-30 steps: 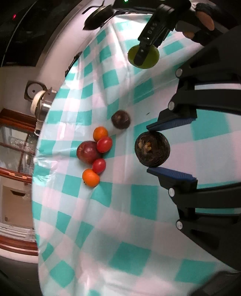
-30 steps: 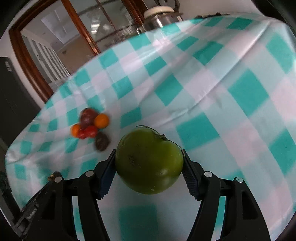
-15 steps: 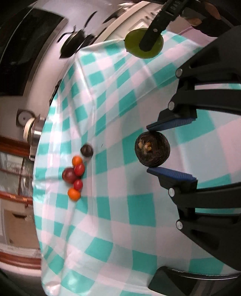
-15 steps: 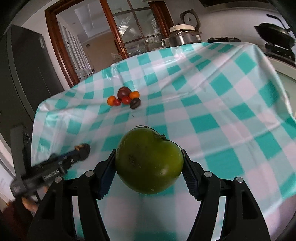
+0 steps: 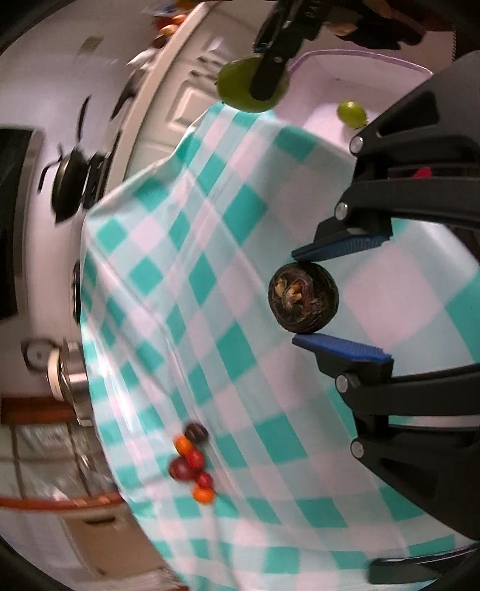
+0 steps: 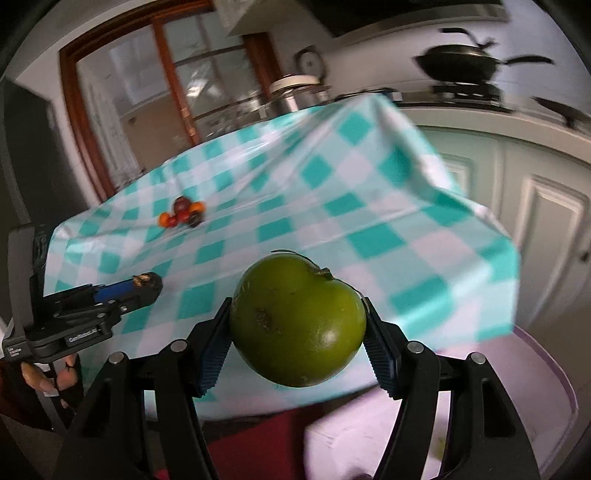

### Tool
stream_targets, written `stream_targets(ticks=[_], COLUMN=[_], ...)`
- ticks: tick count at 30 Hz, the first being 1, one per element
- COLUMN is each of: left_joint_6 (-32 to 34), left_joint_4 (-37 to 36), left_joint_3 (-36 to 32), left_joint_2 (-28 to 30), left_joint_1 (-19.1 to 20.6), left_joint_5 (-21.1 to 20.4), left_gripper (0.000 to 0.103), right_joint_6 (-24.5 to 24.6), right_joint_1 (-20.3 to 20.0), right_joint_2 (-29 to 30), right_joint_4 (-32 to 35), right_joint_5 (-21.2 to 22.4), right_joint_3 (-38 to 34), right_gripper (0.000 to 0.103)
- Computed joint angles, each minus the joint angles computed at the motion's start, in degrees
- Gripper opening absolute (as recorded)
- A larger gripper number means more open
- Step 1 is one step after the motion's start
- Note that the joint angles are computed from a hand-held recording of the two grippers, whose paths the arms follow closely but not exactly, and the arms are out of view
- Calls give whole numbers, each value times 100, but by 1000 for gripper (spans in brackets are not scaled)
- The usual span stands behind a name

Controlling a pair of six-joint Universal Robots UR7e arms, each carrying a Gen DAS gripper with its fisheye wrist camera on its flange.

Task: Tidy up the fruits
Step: 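Carry the green tomato and dark fruit over the white bin, then open both tools to drop the fruits into the bin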

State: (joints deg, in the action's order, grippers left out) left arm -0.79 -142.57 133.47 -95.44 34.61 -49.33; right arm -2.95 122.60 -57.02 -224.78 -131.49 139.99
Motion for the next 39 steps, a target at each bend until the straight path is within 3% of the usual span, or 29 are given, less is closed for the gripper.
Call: stream_targets(ticks=[7,11,15,20,26,32,39], left_joint_6=[253,427,671,1106,1145,968,798], left_joint_4=[71,125,161,395,862,1002,1069], left_joint_3=[35,75,92,96,-202,-504,-583], left_joint_2=[535,759,1120,1734,2887,4057,4667], left_joint_1=[-533,-811,-1059,-1209,-923,-619,-517], left_joint_5=[-411,-714,-1269,-2046,-2544,-2318,-1991], left_gripper=[40,40,40,40,40,40,40], right_joint_6=[266,445,531,498,469,499,662], right_joint_1=[-390,-666,-989,-1789,-2683,-3184,-3499], right_joint_2=[-382,-521,-525,-659,-836,-615,-290], right_joint_4=[-863,-1055,-982,-457,1059,2144,2411], right_joint_5=[-470,-602,-783,-555,-215,-187,-445], right_joint_3=[805,1161,1339,1382,1065,579,415], right_gripper=[65,65,65,65,65,65,65])
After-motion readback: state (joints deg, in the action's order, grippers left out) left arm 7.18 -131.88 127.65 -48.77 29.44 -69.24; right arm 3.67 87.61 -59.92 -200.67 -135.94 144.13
